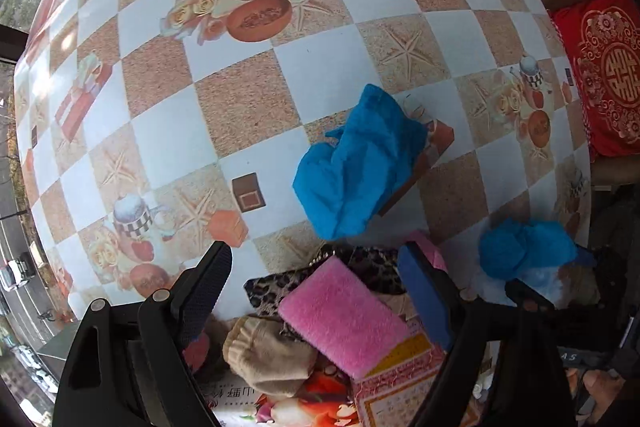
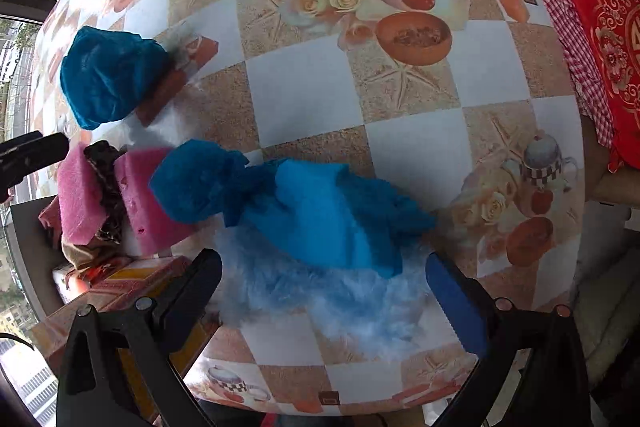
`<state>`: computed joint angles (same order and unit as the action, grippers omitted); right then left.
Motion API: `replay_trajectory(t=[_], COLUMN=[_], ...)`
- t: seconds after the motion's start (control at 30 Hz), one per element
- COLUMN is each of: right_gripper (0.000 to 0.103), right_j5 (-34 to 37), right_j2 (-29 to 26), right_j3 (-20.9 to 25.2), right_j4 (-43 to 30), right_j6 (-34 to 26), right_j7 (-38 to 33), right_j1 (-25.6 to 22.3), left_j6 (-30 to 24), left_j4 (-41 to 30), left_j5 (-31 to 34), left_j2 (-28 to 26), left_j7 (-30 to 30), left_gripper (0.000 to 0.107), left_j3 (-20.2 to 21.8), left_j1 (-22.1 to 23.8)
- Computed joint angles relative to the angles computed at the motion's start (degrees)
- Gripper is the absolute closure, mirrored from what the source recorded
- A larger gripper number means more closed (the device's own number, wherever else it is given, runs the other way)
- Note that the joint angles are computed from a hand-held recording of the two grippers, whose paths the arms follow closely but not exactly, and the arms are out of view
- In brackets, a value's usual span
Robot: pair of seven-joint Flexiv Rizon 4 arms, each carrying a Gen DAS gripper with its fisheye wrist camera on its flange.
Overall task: Organize soft objects
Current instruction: 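Grasp the blue cloth with the left tool while the right tool reaches the pile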
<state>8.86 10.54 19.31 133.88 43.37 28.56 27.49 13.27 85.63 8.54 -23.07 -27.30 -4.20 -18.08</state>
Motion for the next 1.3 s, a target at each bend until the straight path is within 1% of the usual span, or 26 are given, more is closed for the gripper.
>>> replay_trajectory(t=[0.07, 0.13, 0.17, 0.23, 0.27, 0.3, 0.33, 0.4, 0.43, 0.47, 0.5, 0.53, 0.6, 0.67, 0.77, 0.8, 0.9, 0.93, 1.0, 1.07, 1.13, 1.17, 1.23, 1.27, 1.3], right_gripper=[0.000, 0.000, 0.000, 0.000, 0.000, 0.000, 0.000, 0.000, 0.000, 0.000, 0.000, 0.000, 0.000, 0.000, 0.000, 0.000, 0.000, 0.000, 0.000, 0.000, 0.000, 0.000, 0.000, 0.000, 0.000], right_j5=[-0.02, -1.55, -2.77, -5.77, -7.31, -8.53, -9.56, -10.29, -10.44, -10.51, -11.20, -10.94, -9.73, -9.44, -7.91, -7.52, -6.26, -6.24, -5.62, -4.37, -4.42, -5.39, -8.52, -10.43, -12.66], right_j2=[-0.15, 0.86, 1.83, 5.03, 7.30, 9.67, 12.07, 15.01, 14.99, 13.72, 10.85, 8.74, 4.75, 2.16, -1.07, -1.94, -4.23, -4.51, -4.42, -4.15, -2.39, -1.32, -0.24, 0.09, 0.28], right_j3=[-1.15, -2.06, -2.32, -2.18, -1.63, -0.92, -0.09, 1.15, 1.09, 1.18, 0.01, -0.84, -1.98, -2.04, -2.46, -2.48, -2.69, -2.64, -2.53, -2.71, -2.80, -2.59, -1.85, -1.50, -1.06], right_j4=[0.12, 0.23, 0.32, 0.76, 1.40, 2.40, 3.70, 5.48, 5.98, 6.21, 5.95, 5.29, 3.73, 3.51, 2.15, 1.62, -0.89, -1.38, -1.39, -1.49, -0.58, 0.08, -0.88, -1.64, -2.35], right_j6=[-2.61, -6.78, -9.21, -14.49, -16.25, -16.61, -15.75, -13.07, -10.81, -7.57, -3.76, -2.40, -1.61, 0.28, -0.22, -0.77, -5.12, -5.99, -5.64, -5.47, -5.00, -4.64, -6.56, -7.61, -7.60], right_j7=[-3.00, -5.49, -6.08, -5.20, -3.52, -1.75, -0.07, 1.87, 1.79, 1.15, -0.01, -2.02, -5.50, -5.80, -7.51, -8.14, -10.62, -10.72, -10.28, -11.13, -10.86, -10.20, -9.18, -9.05, -8.39], right_j1=[-0.54, -1.74, -2.52, -4.36, -5.32, -6.15, -6.80, -7.03, -6.89, -7.03, -6.28, -5.76, -4.80, -4.72, -4.11, -3.84, -3.05, -2.98, -3.03, -3.18, -3.93, -4.29, -4.17, -4.01, -3.86], left_j6=[4.17, 9.19, 13.17, 23.08, 24.94, 23.07, 18.66, 9.14, 6.56, 5.16, 4.75, 5.21, 8.25, 11.12, 14.13, 14.01, 10.26, 10.77, 12.54, 12.52, 12.10, 10.88, 10.10, 9.71, 8.68], left_j4=[2.24, 4.31, 5.48, 6.91, 5.71, 3.19, 0.14, -4.82, -5.70, -5.76, -5.38, -4.81, -3.76, -4.27, -5.71, -6.63, -10.26, -10.27, -9.24, -9.82, -10.37, -11.48, -12.35, -12.54, -13.42], left_j5=[3.14, 5.43, 6.28, 7.61, 7.85, 7.06, 5.20, 1.37, 0.25, -0.36, -0.51, -0.43, -0.26, -0.16, -1.58, -1.83, -1.48, -1.19, -0.80, -0.17, 0.09, 0.39, 0.98, -0.68, -0.87], left_j2=[-0.14, -0.28, -0.34, -1.05, -2.08, -3.38, -4.66, -6.45, -6.62, -6.46, -6.20, -6.00, -6.07, -7.01, -8.20, -8.76, -10.95, -11.11, -10.95, -11.68, -12.65, -13.27, -14.40, -14.68, -15.15], left_j7=[-2.97, -4.98, -5.86, -8.86, -11.16, -13.21, -14.30, -14.16, -13.65, -13.00, -12.53, -12.52, -13.86, -15.90, -17.51, -17.94, -18.37, -18.18, -17.47, -17.53, -17.24, -16.77, -16.38, -16.36, -16.63], left_gripper=[0.019, 0.019, 0.019, 0.019, 0.019, 0.019, 0.019, 0.019, 0.019, 0.019, 0.019, 0.019, 0.019, 0.019, 0.019, 0.019, 0.019, 0.019, 0.019, 0.019, 0.019, 0.019, 0.018, 0.018, 0.018], left_j3=[0.29, 0.41, 0.43, 0.69, 1.04, 1.32, 1.27, 0.71, 0.51, 0.38, 0.33, 0.39, 0.53, 0.63, 0.46, 0.55, 0.90, 0.93, 0.82, 0.73, 0.60, 0.71, 0.99, 0.40, 0.48], left_j1=[-1.93, -3.02, -3.26, -3.54, -3.88, -4.16, -4.06, -3.22, -2.81, -2.51, -2.41, -2.43, -2.62, -2.95, -2.48, -2.43, -2.98, -3.13, -3.34, -4.38, -5.06, -5.35, -5.81, -5.32, -5.60])
